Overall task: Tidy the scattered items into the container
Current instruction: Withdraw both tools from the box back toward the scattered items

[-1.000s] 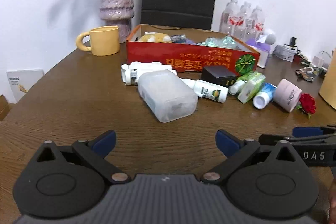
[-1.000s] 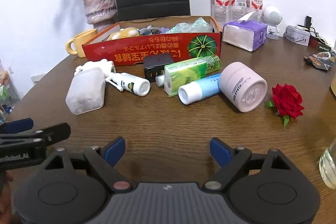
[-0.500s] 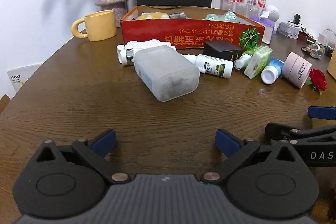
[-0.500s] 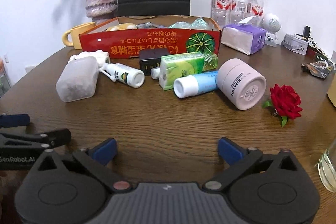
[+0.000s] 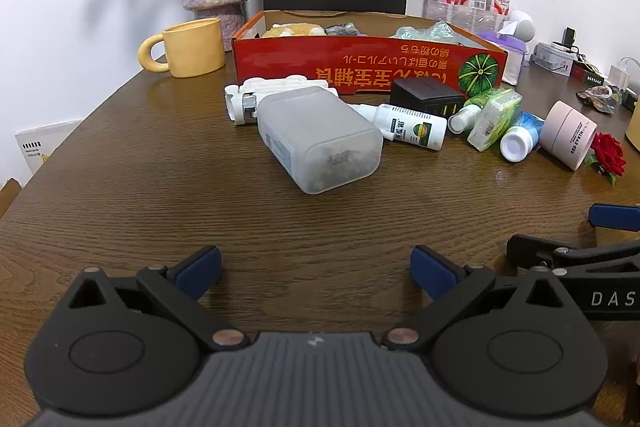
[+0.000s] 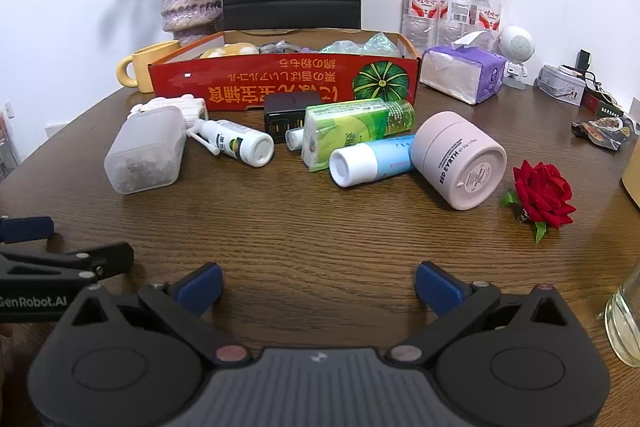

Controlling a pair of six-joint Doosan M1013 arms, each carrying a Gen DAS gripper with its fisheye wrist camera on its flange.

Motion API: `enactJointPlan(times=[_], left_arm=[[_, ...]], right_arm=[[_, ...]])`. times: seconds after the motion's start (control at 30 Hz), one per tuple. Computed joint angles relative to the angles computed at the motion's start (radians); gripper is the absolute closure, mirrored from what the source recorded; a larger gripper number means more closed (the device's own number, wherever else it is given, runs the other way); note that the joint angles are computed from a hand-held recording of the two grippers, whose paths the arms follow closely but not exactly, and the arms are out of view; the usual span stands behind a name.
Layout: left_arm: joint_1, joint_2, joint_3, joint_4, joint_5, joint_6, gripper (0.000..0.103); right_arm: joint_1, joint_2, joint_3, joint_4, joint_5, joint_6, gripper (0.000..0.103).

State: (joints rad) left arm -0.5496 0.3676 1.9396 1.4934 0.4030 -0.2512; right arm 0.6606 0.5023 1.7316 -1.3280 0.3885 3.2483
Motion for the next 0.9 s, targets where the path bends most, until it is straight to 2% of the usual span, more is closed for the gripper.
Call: enactJointPlan(times=[0.73,0.9], left_arm=[[0.000,0.001,0.000,0.010,0.003,-0.012,0.000],[-0.013,0.018,-0.019,0.112,0.055,-0.081,0.000]], right_arm=[[-0.002,0.000,-0.001,-0.001,0.000,0.002,0.000],[-0.002,0.001,-0.002,-0.002,0.003,0.008,0.000]])
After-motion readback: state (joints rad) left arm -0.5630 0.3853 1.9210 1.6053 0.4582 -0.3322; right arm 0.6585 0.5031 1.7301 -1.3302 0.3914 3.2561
